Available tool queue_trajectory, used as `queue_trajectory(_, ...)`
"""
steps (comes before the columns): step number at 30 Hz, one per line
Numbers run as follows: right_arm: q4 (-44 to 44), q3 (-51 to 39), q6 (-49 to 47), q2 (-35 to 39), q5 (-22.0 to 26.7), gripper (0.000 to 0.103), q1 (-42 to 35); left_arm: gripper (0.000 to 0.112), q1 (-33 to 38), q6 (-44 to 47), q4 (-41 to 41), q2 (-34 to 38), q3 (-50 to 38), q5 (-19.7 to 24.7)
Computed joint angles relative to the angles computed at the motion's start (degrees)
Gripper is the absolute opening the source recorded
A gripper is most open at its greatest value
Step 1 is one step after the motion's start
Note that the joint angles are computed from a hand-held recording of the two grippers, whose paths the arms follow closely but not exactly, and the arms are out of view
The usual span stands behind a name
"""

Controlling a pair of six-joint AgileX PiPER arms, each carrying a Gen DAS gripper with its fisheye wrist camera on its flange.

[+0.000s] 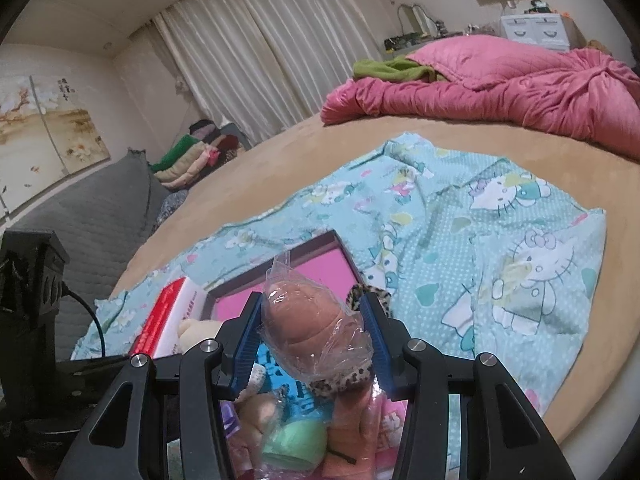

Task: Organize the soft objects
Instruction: 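Lower the teddy bear into the tray while the right lowers the pink puff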

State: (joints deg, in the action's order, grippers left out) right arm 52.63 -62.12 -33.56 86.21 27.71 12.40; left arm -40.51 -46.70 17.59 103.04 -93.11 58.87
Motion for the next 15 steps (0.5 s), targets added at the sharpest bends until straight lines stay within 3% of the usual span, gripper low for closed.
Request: queue_trajectory(15,-1.5,-2.2,2.0,5.1,6.5,0.05,-0.9,0.041,4.2,7.6,-6.5,6.4,-5.0,0.1)
